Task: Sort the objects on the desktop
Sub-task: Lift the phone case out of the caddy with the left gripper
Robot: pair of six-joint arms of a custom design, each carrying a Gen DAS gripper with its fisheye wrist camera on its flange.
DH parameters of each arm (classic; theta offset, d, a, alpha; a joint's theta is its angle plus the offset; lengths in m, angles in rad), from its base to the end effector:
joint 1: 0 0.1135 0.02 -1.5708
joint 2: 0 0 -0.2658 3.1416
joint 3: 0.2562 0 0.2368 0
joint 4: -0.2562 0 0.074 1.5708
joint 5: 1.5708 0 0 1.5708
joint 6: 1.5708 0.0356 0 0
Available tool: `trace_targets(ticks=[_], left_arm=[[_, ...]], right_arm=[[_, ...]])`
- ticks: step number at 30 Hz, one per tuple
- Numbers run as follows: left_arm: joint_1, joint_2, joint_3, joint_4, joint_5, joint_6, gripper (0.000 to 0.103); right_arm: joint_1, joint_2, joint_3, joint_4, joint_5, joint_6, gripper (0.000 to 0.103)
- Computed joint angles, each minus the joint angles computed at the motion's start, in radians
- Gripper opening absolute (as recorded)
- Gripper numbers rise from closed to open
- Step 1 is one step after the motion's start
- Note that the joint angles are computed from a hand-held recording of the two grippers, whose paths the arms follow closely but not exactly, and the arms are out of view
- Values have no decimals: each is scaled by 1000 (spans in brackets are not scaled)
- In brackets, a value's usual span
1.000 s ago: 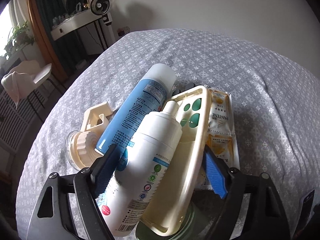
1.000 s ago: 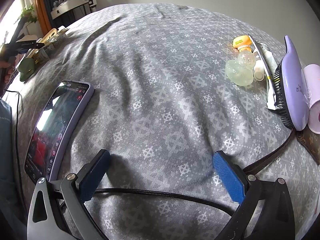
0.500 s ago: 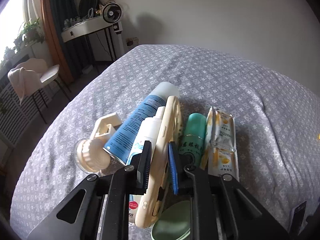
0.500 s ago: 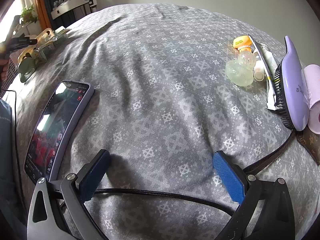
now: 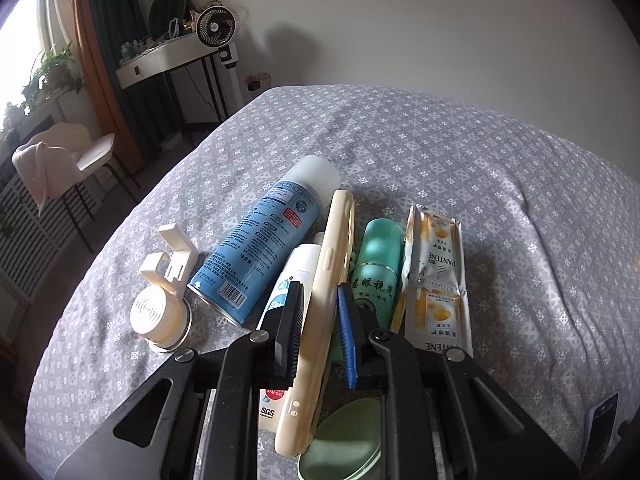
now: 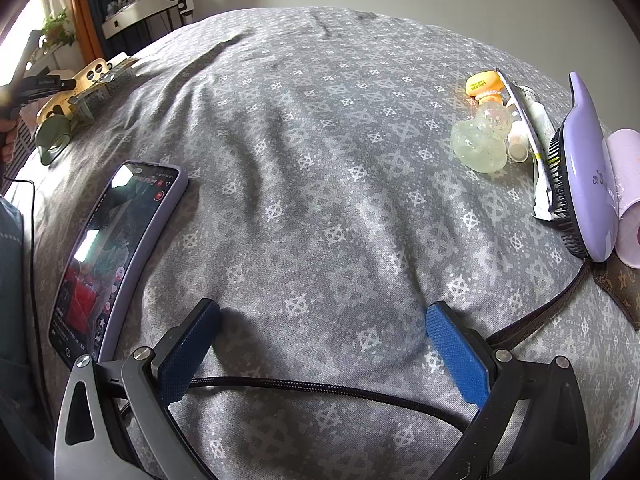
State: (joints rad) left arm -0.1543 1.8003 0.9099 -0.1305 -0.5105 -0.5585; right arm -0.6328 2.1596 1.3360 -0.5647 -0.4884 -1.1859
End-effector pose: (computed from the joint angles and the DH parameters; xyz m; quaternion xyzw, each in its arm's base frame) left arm 0.3249 -0.0329 0.1424 -0.2541 0.8985 0.1361 0.3310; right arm 0.3215 -0.2151 0.1036 -0.2850 0.9236 0.0781 0.2443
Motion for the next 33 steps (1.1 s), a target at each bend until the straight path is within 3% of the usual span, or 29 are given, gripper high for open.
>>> trace_targets(ticks=[4,6,10,14,15,17,18,20,26,33], left_arm=[[16,14,12,-20,32,-2,17],[24,30,24,-42,50,-13,24],[29,43,28,-52,60,-30,65],[26,35,14,-28,69,-21,67],[26,37,13,-25,73,-16,65],[23,42,16,-25,74,-13,42],[21,43,18,-26,67,-13,39],[26,32,4,-2,93,-12,15],[6,13,-13,29,86,-1,11],[-46,-111,-51,46,80,-13,10]], right_arm=[[0,1,0,1,0,-1,103],[0,2,0,1,0,-1,103],[0,1,1,0,0,0,103],[0,1,1,0,0,0,103],[1,1,2,-1,0,0,103],[1,1,2,-1,0,1,103],[1,1,2,-1,0,1,103],[1,0,2,-1,0,1,103],[2,0,1,-1,0,2,103],[0,-2,-3,0,-1,0,103]])
